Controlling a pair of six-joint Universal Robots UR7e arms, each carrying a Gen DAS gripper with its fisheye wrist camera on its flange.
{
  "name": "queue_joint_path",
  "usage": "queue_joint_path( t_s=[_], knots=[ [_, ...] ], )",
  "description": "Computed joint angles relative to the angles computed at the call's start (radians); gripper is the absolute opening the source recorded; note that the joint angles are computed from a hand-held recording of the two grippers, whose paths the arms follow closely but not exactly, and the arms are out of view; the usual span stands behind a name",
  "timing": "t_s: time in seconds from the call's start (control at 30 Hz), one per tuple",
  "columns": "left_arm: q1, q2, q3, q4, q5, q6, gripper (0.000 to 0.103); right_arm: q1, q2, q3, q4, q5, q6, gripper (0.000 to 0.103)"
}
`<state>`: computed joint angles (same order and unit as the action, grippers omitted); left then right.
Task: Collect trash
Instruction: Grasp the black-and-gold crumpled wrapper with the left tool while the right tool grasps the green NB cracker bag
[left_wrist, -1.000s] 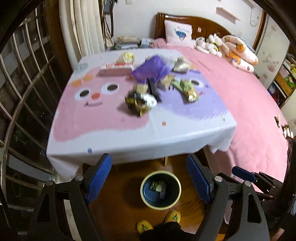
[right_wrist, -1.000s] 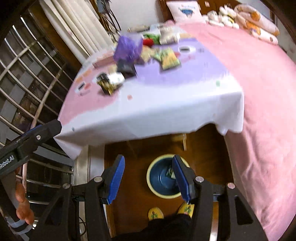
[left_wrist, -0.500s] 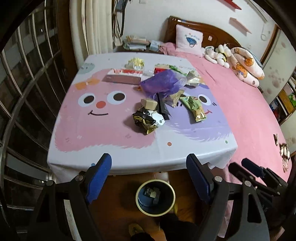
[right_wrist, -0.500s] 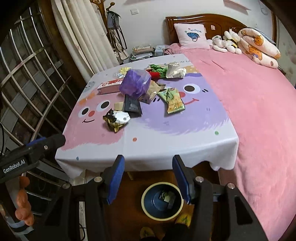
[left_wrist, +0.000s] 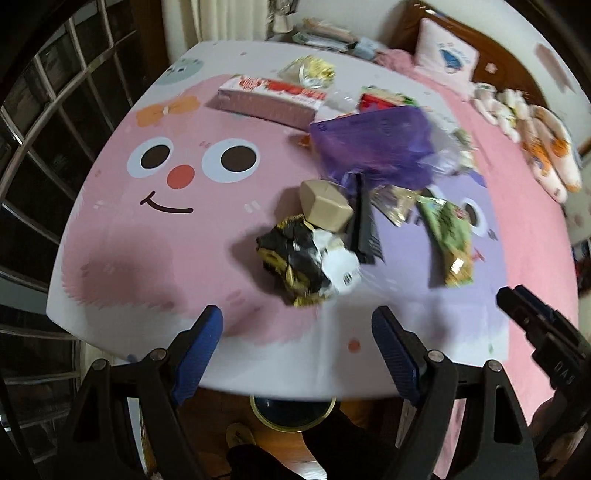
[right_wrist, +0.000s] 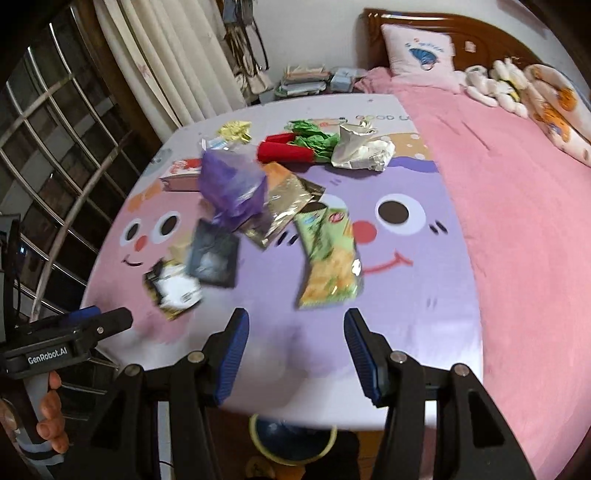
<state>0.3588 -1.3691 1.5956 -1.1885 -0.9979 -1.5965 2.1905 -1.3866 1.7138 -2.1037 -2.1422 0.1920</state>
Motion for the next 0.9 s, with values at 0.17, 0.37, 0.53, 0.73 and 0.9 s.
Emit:
queue_joint_path(
  t_s=[0.17,0.37,0.53,0.73,0.9],
  knots=[
    [0.064,0.037,0.002,-0.011,-0.006,-0.06,0.081,-0.084,0.064,-0.057,0.024,0.045,-0.129,0.054],
    [0.112,0.07,0.005,-0.028,-0.025,-0.08,0.081,-0.141,0.127,-0.103,0.058,0.081,-0.216,0.054],
    [0.14,0.089,0.013,-0.05,-0.04,-0.075,0.081,-0.155,0.154,-0.113,0.06,0.096,-0.27,0.055],
    [0.154,0.109,0.015,-0.081,-0.038,-0.065,0.081,-0.158,0.164,-0.111,0.027,0.103,-0.341,0.055],
    [0.158,0.128,0.004,-0.092,-0.03,-0.047,0.074,-0.153,0.166,-0.1,-0.002,0.09,-0.391,0.055]
  ],
)
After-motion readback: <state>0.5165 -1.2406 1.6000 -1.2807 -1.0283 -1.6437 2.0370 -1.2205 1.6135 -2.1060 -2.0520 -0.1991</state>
